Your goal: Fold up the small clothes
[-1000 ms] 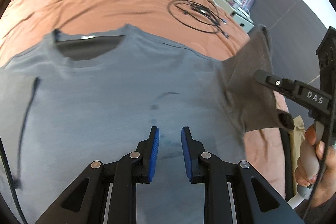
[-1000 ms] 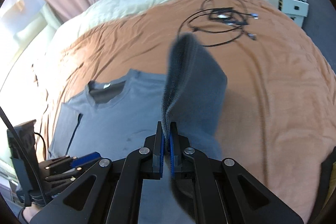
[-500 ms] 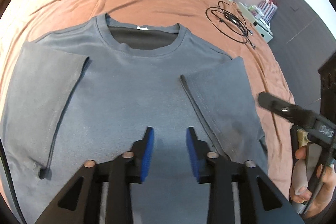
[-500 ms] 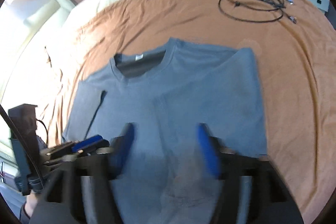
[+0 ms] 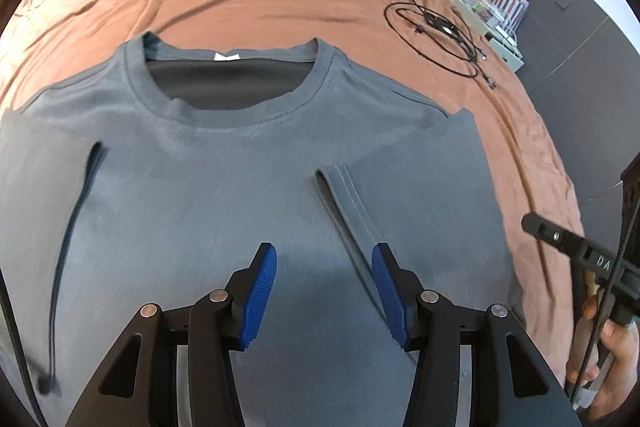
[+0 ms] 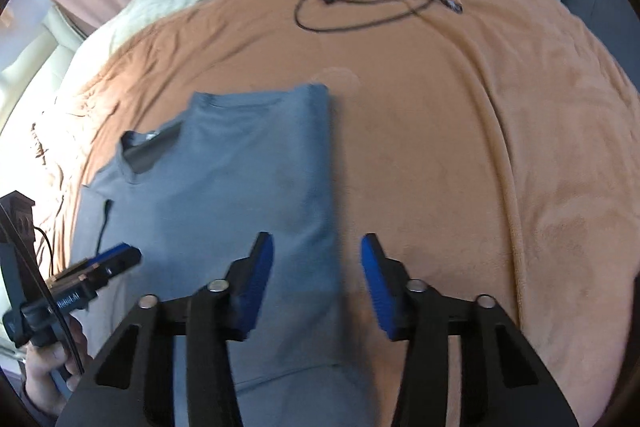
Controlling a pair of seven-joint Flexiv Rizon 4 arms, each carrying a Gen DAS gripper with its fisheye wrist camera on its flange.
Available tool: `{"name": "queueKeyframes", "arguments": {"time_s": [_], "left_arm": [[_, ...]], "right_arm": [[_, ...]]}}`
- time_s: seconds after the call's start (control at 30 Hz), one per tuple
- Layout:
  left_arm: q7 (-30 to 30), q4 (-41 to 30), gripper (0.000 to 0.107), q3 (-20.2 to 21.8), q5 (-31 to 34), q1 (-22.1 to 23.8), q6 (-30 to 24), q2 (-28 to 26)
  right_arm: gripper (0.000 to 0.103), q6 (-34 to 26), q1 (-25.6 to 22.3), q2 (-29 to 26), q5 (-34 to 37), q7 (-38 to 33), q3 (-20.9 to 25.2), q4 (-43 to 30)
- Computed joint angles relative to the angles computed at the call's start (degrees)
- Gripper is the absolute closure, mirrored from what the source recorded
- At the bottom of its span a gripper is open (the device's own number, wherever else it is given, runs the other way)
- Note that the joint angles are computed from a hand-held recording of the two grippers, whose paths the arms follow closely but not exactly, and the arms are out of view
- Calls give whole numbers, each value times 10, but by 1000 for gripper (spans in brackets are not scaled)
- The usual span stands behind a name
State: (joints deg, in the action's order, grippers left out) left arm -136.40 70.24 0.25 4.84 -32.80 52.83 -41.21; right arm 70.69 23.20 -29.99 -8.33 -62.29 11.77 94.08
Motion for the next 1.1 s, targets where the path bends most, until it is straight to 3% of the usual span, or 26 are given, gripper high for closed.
{"name": "queueKeyframes", "arguments": {"time_s": [0.13,0.3,0.33,0.4,0.47,0.67,1.1], "left_arm": [[6,-36,55,6,4,4,-17,-29],[20,-77,58,15,15,3,-26,-56],[23,-83,64,16,17,3,-24,-60],[43,-88,94,6,11,10,-18,-65],[59,-85,105,-2,4,14,-5,-66],[56,-51,105,15,9,9,32,-41],[70,-84,105,15,6,12,-6,-61]], "right_arm": [[72,-23,7,-33,-9,3,-7,-39],[73,-28,8,-64,-7,-6,-6,-79],[73,-29,9,-69,-7,-7,-7,-85],[73,-30,9,-78,-6,-8,-8,-98],[73,-30,7,-85,-2,-12,-5,-108],[73,-34,2,-97,11,-15,-3,-129],[73,-66,37,-129,-37,-18,-33,-193]]}}
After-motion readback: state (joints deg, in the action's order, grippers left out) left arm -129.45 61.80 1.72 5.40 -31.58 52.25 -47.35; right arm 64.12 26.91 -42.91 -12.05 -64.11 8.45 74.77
